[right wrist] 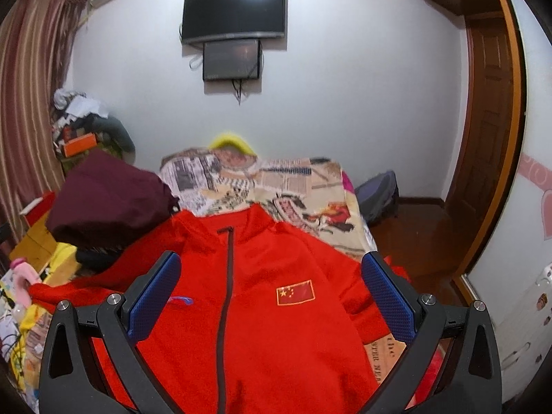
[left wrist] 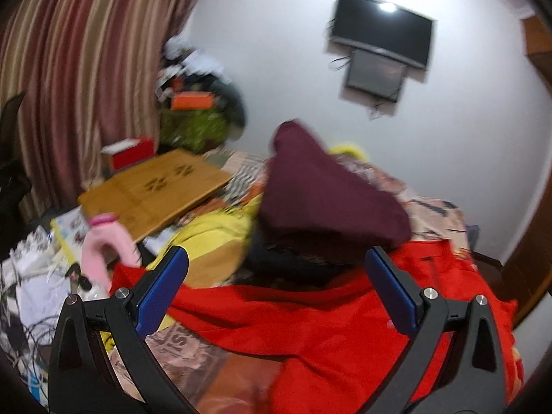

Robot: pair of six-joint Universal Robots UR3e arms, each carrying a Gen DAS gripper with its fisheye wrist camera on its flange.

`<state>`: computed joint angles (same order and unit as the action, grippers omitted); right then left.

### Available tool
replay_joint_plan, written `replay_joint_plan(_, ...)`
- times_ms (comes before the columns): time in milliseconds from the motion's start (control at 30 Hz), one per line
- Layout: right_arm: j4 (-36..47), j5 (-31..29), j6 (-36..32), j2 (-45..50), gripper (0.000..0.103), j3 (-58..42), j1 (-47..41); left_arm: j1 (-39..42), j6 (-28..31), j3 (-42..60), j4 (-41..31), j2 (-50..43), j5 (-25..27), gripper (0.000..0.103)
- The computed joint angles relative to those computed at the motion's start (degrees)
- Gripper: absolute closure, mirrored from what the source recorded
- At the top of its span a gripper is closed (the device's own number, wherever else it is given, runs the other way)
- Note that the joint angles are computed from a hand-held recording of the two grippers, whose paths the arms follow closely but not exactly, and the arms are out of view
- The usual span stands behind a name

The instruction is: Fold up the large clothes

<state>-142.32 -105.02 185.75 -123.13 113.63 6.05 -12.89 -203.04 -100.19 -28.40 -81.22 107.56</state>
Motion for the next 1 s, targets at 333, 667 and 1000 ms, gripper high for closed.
replay_joint_plan(333, 6.61, 5.16, 0.85, 4.67, 0.000, 0.45, -4.95, 23.75, -1.91, -14.25, -2.84, -1.91, -19.30, 0.025)
replay_joint_plan(667, 7.11, 5.05, 0.94, 9.92, 0.000, -0.77, -4.03, 34.08, -2.51, -24.30, 2.90, -8.92, -32.96, 0.052)
replay_joint_plan(1000, 7.94, 4.97, 1.38, 12.16, 0.000, -3.32, -2.71, 26.99, 0.73, -17.60, 3.44, -14.41, -21.25, 0.100)
